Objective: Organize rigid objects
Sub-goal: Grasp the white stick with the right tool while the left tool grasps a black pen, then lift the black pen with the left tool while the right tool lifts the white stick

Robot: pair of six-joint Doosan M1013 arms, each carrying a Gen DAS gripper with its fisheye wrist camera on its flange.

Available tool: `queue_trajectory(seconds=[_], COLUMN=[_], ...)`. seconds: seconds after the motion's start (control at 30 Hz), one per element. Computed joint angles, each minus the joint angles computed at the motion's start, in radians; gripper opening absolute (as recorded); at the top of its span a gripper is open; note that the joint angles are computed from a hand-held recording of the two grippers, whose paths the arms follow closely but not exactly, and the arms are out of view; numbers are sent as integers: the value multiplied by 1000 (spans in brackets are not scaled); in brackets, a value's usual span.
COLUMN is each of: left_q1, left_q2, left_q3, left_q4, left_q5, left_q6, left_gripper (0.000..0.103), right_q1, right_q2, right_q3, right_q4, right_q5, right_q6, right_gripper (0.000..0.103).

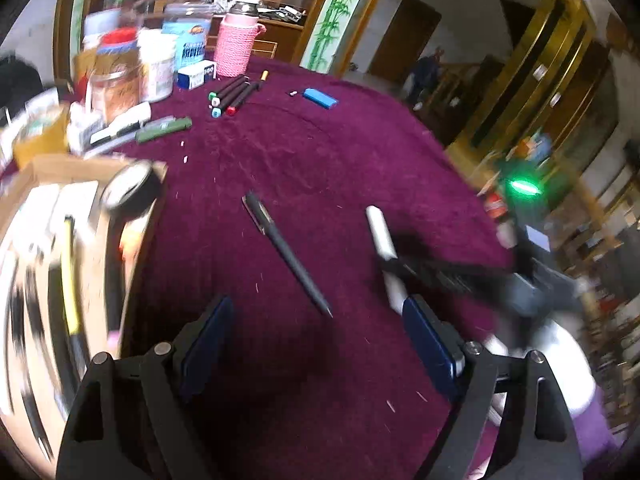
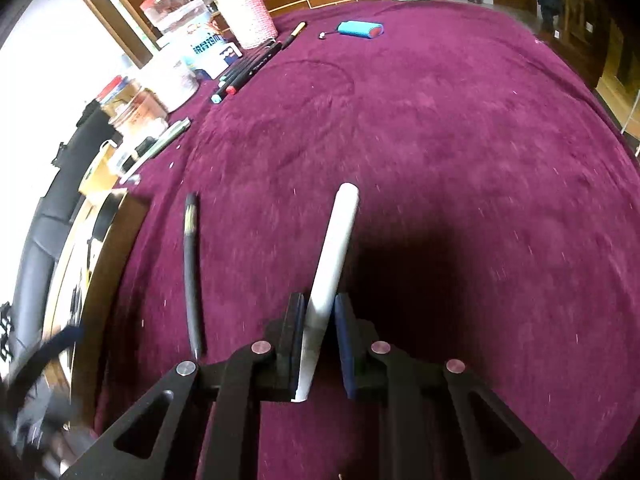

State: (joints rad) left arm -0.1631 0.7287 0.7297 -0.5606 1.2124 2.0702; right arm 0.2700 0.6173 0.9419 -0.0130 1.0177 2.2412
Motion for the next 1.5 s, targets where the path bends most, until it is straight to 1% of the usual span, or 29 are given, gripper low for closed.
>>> queue_trajectory(seconds=[0.07, 0.1, 0.17, 0.2, 0.23, 0.3, 0.37, 0.47, 0.5, 0.6, 0.73, 0.77, 0.83, 0.87, 0.9, 0.97, 1.07, 1.2, 1.4, 1.5], left_q1=[-30, -46, -68, -78, -78, -72, -62, -46, -45, -49, -59, -58, -47, -40, -35, -25, -13, 7, 50, 82], left_q2=[16, 34, 82, 104, 99, 112, 116, 139, 139, 146, 128, 126, 132, 131, 131, 120, 91, 51, -5, -41], left_q3=[-16, -38, -108, -133, -127, -148, -150, -190, -192, -204, -168, -165, -174, -173, -173, -154, -110, -50, 25, 73], left_q4=[88, 143, 226, 266, 261, 236, 214, 174, 168, 175, 189, 182, 142, 116, 101, 69, 27, -37, -130, -172], left_q5=[-42, -44, 10, 41, 20, 66, 76, 119, 124, 116, 61, 60, 80, 88, 91, 84, 59, 36, 12, -3], left_q6=[-13, -33, -50, -68, -53, -49, -51, -78, -82, -96, -75, -75, -80, -78, -79, -69, -47, -19, 29, 67], left_gripper=[86, 83, 48, 23, 20, 18, 16, 15, 15, 15, 16, 16, 9, 8, 9, 9, 9, 9, 9, 9], right_q1=[0, -2, -4, -3, -2, 1, 2, 5, 6, 10, 20, 24, 26, 24, 22, 16, 17, 24, 41, 53], right_q2=[-17, -24, -31, -34, -36, -39, -42, -31, -24, -3, 24, 30, 32, 29, 24, 10, -10, -29, -49, -46], right_q3=[33, 48, 63, 69, 71, 77, 83, 63, 51, 13, -33, -42, -43, -36, -27, -3, 27, 47, 60, 55], right_q4=[7, 16, 28, 28, 25, 15, 7, -5, -12, -27, -85, -102, -118, -114, -103, -77, -73, -74, -69, -69], right_q5=[-39, -58, -81, -86, -88, -95, -101, -82, -69, -40, -4, 2, -4, -14, -27, -60, -101, -132, -159, -138], right_q6=[8, 10, 9, 7, 4, -2, -1, 2, 1, 1, 13, 11, 17, 20, 21, 29, 51, 66, 55, 31], right_gripper=[17, 17, 17, 17, 17, 17, 17, 17, 17, 20, 20, 20, 18, 15, 14, 14, 14, 13, 13, 13])
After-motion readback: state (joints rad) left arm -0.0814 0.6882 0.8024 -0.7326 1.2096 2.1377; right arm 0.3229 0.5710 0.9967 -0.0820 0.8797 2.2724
